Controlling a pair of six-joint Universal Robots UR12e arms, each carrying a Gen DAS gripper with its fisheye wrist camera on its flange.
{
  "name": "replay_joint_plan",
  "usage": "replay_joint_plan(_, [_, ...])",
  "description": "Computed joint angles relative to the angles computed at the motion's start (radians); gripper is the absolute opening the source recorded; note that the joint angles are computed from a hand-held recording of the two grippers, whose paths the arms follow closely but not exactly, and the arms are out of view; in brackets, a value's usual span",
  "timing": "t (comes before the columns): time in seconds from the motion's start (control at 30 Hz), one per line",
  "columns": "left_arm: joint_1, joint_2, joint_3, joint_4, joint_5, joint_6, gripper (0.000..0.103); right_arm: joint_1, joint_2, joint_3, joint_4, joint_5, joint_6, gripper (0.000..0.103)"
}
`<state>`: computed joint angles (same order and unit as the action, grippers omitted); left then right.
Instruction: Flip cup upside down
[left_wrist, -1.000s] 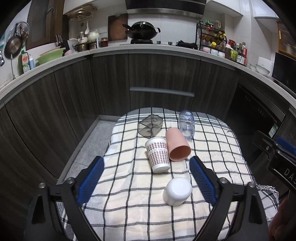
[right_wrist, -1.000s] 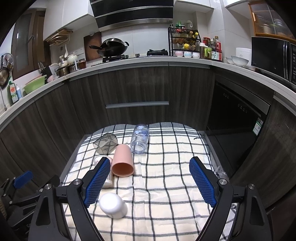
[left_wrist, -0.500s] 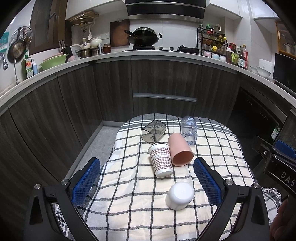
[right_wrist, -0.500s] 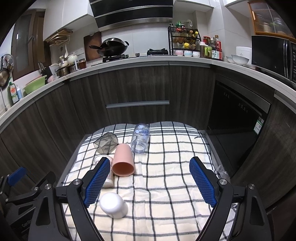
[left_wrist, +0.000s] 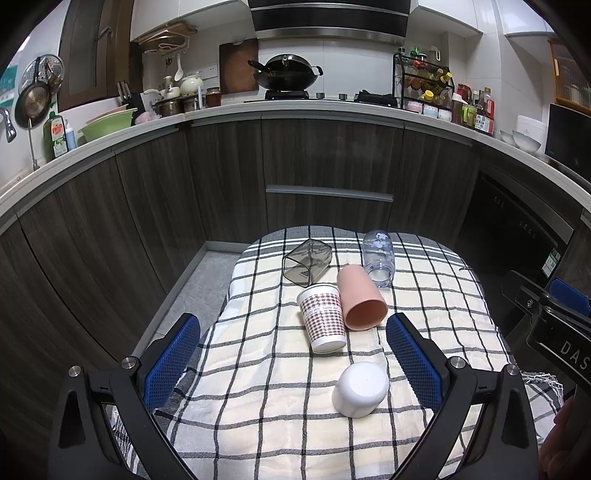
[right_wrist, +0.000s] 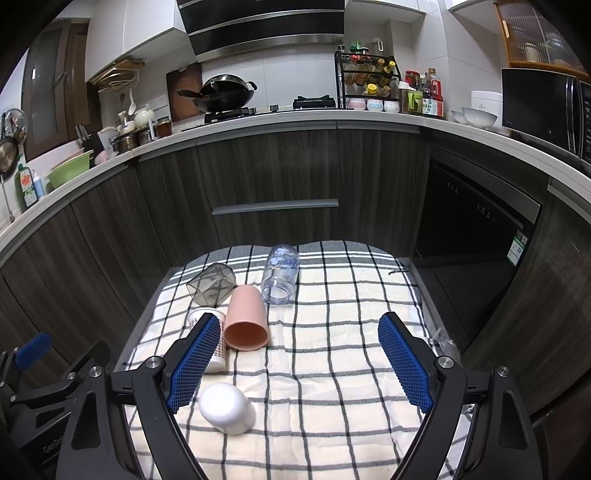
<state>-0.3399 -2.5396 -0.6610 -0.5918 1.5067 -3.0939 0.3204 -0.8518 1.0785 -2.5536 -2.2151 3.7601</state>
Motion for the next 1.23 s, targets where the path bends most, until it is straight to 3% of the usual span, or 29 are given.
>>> replay_joint_plan(1.23, [-0.004,-0.006,0.014,-0.027,0.031,0.001,0.103,-0.001,0.005,0.002,0.010,0.009,0.020,0.088])
